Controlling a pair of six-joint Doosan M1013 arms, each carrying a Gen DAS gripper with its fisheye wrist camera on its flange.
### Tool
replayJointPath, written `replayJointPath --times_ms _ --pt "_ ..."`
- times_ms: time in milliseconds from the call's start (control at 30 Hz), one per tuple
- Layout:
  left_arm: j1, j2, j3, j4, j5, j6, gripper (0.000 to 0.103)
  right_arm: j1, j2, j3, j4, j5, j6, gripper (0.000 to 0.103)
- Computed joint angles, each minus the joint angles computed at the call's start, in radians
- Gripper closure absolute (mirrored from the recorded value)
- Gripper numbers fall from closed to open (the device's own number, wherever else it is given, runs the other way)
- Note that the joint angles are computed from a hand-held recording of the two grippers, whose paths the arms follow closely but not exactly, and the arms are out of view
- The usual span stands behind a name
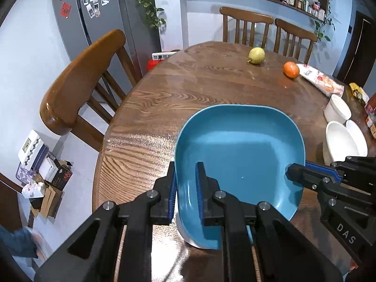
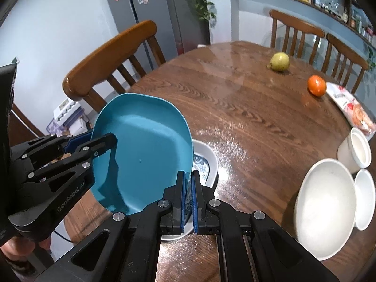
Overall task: Organize plates and bowls
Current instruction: 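Lower the teal dish onto the stacked square plates with the left gripper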
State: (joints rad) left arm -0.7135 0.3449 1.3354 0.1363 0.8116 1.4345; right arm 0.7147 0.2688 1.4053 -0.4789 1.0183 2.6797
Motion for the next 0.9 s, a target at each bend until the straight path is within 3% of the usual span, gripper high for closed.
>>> replayJointPath --times_ms 367,900 --pt "-0.001 0.021 0.003 0.017 0.051 -0.037 0.090 -0.022 0.011 0.016 0.087 -0.026 -0.042 0.097" --pt "0.001 0.038 -0.010 0.044 0.080 -0.083 0.089 -0.034 0.050 -0.029 0.135 0.031 -0.136 0.097"
